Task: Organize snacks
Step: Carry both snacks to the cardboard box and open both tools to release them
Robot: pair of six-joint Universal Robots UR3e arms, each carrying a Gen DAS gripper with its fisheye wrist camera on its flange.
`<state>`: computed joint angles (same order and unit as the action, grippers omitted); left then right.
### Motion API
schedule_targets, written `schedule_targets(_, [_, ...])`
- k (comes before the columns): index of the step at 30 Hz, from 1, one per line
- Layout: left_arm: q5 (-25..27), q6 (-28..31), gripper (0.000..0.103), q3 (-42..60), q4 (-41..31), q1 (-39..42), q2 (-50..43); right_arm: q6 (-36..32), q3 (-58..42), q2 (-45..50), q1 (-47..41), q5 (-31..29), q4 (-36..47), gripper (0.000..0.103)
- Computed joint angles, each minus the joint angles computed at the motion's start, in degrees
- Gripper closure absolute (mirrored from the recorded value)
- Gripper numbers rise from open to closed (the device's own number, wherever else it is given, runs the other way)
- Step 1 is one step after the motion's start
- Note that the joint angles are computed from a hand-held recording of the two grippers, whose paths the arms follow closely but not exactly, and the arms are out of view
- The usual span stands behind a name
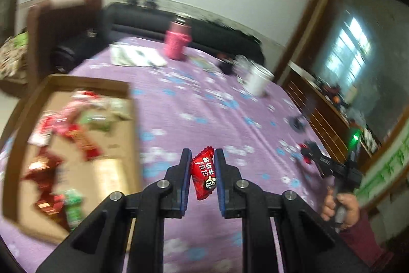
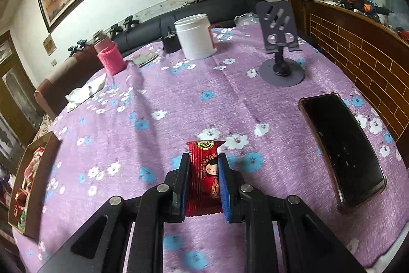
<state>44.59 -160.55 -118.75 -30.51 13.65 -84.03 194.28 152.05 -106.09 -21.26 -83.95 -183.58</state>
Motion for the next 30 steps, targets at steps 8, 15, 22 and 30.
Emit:
schedule_targets(8, [-5.28,7.38,0.086,-6.79,-6.17,19.52,7.02,6.89,-18.18,7.48,25.1,-12.53,9.5,0.082])
schedule_targets(15, [-7.05,12.06,0.086,-8.21,-11.34,27.16,7.2,9.26,-38.23,22.54,38.36,-12.87,14.27,0.081])
schedule_targets(22, [-4.97,10.71,0.086,-2.91,-9.3,25.33,-0.87,8.26,-62.43,40.76,46.1,-10.91,23.0,0.081])
schedule_targets(30, [0.11,4.81,0.086,7.98,-4.93,17.1,-13.42,4.96,-99.08,63.74,50.45,-10.67,40.89,0.081])
